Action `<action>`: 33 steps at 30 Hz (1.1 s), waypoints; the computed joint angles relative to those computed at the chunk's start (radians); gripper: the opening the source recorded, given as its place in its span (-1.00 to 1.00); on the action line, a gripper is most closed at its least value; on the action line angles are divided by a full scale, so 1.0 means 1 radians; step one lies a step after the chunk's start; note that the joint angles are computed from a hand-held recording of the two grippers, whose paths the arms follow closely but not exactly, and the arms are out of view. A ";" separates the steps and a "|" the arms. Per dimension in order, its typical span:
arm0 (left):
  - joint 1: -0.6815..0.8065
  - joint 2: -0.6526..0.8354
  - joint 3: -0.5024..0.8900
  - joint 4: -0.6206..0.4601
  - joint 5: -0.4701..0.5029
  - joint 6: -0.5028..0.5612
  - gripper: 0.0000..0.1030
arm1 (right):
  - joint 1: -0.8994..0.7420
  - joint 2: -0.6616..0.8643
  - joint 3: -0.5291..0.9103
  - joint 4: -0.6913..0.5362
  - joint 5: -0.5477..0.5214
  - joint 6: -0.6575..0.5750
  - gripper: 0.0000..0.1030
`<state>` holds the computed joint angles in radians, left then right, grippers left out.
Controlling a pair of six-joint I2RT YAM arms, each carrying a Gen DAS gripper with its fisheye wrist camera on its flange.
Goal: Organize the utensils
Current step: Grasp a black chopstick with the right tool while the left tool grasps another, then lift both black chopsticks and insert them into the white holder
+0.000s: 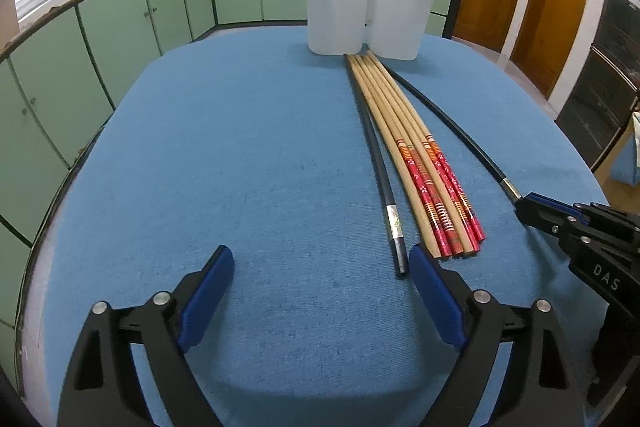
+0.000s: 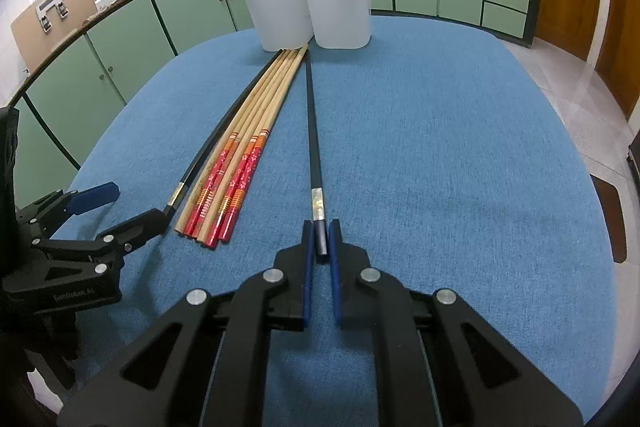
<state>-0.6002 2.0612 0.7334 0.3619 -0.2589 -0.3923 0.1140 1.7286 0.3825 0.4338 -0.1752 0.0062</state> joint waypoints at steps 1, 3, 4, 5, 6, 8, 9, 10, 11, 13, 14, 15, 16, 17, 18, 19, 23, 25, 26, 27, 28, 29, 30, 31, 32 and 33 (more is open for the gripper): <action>-0.003 0.001 0.004 -0.005 -0.002 -0.001 0.71 | 0.000 0.000 0.000 0.000 0.000 -0.001 -0.85; -0.009 0.001 0.010 -0.016 -0.002 -0.004 0.70 | -0.002 0.001 -0.002 0.001 -0.003 -0.004 -0.85; -0.011 -0.001 0.012 -0.021 -0.004 -0.004 0.70 | -0.004 0.001 -0.003 0.002 -0.006 -0.007 -0.85; -0.017 0.006 0.019 -0.023 -0.010 -0.002 0.70 | -0.007 0.000 -0.003 0.001 -0.009 -0.011 -0.85; -0.019 0.010 0.026 -0.031 -0.015 0.000 0.70 | -0.013 0.000 -0.005 0.001 -0.017 -0.016 -0.85; -0.019 0.016 0.034 -0.036 -0.018 0.005 0.70 | -0.018 0.003 -0.003 0.000 -0.024 -0.017 -0.85; -0.016 0.017 0.034 -0.033 -0.015 0.007 0.70 | -0.021 0.006 -0.001 0.000 -0.030 -0.017 -0.85; -0.014 0.018 0.033 -0.029 -0.012 0.009 0.69 | -0.021 0.009 0.000 0.001 -0.031 -0.017 -0.85; -0.013 0.019 0.032 -0.025 -0.011 0.010 0.67 | -0.020 0.009 0.001 0.000 -0.029 -0.018 -0.85; -0.018 0.018 0.029 -0.019 -0.014 0.013 0.57 | -0.014 0.008 0.000 0.002 -0.022 -0.018 -0.84; -0.021 0.014 0.022 -0.013 -0.015 0.014 0.48 | -0.013 0.008 0.000 0.003 -0.021 -0.018 -0.84; -0.025 0.012 0.021 -0.010 -0.014 0.015 0.43 | -0.013 0.009 0.000 0.003 -0.021 -0.018 -0.84; -0.029 0.011 0.019 -0.005 -0.011 0.015 0.30 | -0.014 0.009 0.000 0.004 -0.023 -0.018 -0.84; -0.033 0.009 0.015 0.004 -0.007 0.015 0.15 | -0.014 0.010 0.000 0.005 -0.024 -0.018 -0.84; -0.040 0.009 0.012 0.012 -0.004 0.013 0.10 | -0.015 0.011 -0.001 0.006 -0.025 -0.018 -0.84; -0.045 0.010 0.013 0.014 -0.004 0.012 -0.01 | -0.015 0.011 -0.001 0.007 -0.025 -0.019 -0.84; -0.070 0.015 0.025 0.014 -0.005 0.007 -0.44 | -0.004 0.010 -0.004 0.011 -0.011 -0.017 -0.85; -0.078 0.019 0.033 0.011 -0.006 0.006 -0.58 | -0.004 0.010 -0.004 0.011 -0.011 -0.016 -0.86; -0.083 0.021 0.038 0.007 -0.008 0.001 -0.67 | -0.006 0.011 -0.004 0.011 -0.015 -0.015 -0.86; -0.085 0.023 0.039 0.010 -0.006 -0.003 -0.72 | -0.011 0.011 -0.004 0.011 -0.020 -0.018 -0.87; -0.087 0.025 0.041 0.011 -0.004 -0.009 -0.81 | -0.012 0.011 -0.004 0.011 -0.023 -0.017 -0.87; -0.086 0.028 0.044 0.014 -0.001 -0.013 -0.82 | -0.014 0.011 -0.004 0.011 -0.026 -0.017 -0.87; -0.085 0.028 0.043 0.017 0.001 -0.021 -0.83 | -0.018 0.011 -0.004 0.012 -0.032 -0.017 -0.87; -0.083 0.029 0.042 0.020 0.005 -0.024 -0.83 | -0.023 0.010 -0.005 0.012 -0.038 -0.018 -0.87; -0.082 0.026 0.038 0.024 0.009 -0.026 -0.83 | -0.029 0.008 -0.006 0.012 -0.048 -0.021 -0.88; -0.079 0.019 0.032 0.026 0.015 -0.028 -0.83 | -0.035 0.003 -0.010 0.013 -0.061 -0.024 -0.88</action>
<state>-0.6796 2.0807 0.7650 0.3883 -0.2440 -0.4206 0.0785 1.7319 0.3727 0.4469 -0.2363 -0.0175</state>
